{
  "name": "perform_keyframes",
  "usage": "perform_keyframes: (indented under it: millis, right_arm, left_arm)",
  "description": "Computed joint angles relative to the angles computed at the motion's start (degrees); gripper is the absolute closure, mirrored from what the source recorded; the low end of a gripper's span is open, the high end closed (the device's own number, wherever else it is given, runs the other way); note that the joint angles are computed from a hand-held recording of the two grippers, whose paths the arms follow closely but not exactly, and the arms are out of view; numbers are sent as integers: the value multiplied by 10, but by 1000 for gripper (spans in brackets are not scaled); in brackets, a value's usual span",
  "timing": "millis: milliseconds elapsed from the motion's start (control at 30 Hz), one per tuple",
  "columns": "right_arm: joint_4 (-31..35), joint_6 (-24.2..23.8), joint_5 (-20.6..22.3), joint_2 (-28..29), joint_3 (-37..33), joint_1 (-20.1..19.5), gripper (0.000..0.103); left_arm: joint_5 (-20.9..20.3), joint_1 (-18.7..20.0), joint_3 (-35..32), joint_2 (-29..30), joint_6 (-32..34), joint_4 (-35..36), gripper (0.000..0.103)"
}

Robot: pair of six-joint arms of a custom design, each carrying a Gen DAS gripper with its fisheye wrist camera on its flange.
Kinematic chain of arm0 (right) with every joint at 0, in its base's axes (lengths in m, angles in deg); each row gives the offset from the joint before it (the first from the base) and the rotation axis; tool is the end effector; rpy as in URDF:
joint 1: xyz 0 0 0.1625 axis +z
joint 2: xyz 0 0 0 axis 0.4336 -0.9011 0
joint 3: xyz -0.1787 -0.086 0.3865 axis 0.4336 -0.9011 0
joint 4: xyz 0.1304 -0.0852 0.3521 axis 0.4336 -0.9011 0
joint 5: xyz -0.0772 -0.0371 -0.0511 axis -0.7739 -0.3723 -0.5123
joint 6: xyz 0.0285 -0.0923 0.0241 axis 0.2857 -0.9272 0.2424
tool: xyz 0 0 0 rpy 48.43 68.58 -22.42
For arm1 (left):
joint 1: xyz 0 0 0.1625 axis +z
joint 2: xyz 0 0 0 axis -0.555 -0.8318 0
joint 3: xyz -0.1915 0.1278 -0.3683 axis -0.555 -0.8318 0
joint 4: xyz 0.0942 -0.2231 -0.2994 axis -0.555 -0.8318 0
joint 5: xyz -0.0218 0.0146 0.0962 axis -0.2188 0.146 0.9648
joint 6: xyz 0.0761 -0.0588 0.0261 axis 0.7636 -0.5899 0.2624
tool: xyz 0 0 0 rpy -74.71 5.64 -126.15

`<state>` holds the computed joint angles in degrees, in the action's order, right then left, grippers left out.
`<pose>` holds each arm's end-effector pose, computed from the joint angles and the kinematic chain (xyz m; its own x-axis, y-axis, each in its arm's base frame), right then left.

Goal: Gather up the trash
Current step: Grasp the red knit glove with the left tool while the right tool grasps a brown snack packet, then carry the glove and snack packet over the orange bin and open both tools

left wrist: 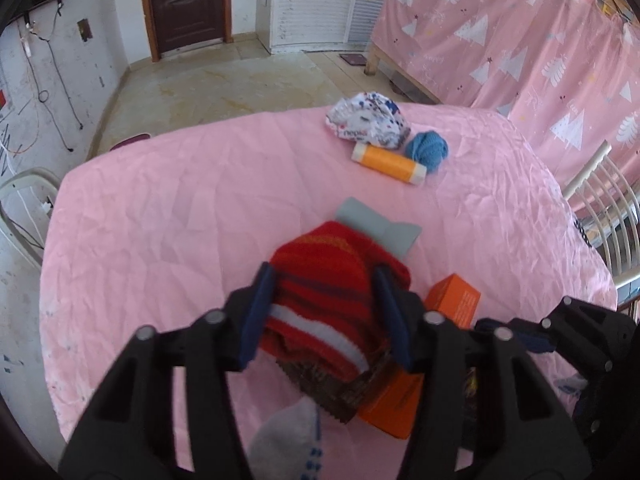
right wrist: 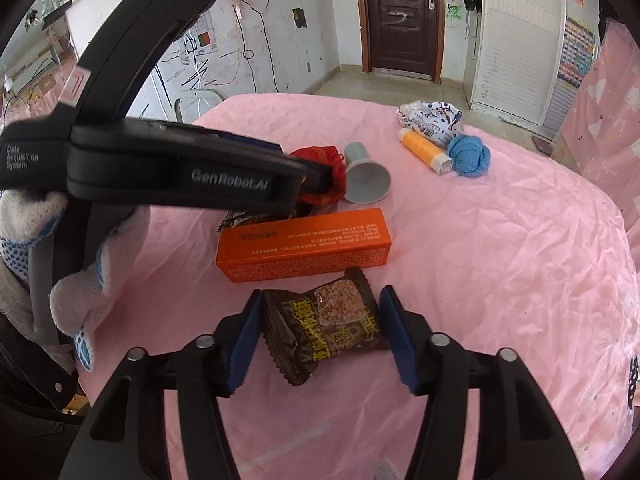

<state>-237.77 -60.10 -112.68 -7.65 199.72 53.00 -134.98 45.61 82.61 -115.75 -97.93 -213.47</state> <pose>0.0666 -0.2907 0.1408 -0.4243 -0.8627 0.2750 -0.8917 0.4509 0.0387 -0.2106 -0.2476 0.0478 -0.7767 -0.2056 -0.5954 0.2051 0.8112 -0.5477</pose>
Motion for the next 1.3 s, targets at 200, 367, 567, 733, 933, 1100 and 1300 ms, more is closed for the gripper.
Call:
perform_keyframes:
  millis: [200, 367, 567, 733, 933, 1100, 1300]
  right_arm:
    - [27, 1, 26, -33, -4, -21, 63]
    - [86, -12, 55, -105, -1, -49, 64]
    - [163, -10, 86, -168, -24, -68, 63]
    - [222, -11, 116, -216, -49, -90, 63]
    - [276, -5, 150, -253, -89, -116, 63]
    - [307, -3, 178, -271, -120, -141, 63]
    - [355, -7, 212, -295, -157, -175, 63]
  left_arm:
    - [13, -28, -15, -2, -45, 63, 87]
    - [25, -58, -27, -35, -97, 139, 87]
    - [39, -79, -63, -49, -129, 225, 87]
    - [53, -78, -97, -31, -126, 252, 87]
    - [72, -65, -139, 9, -98, 244, 87]
    - [86, -48, -170, 41, -61, 219, 87]
    - [95, -28, -204, 77, -18, 185, 87]
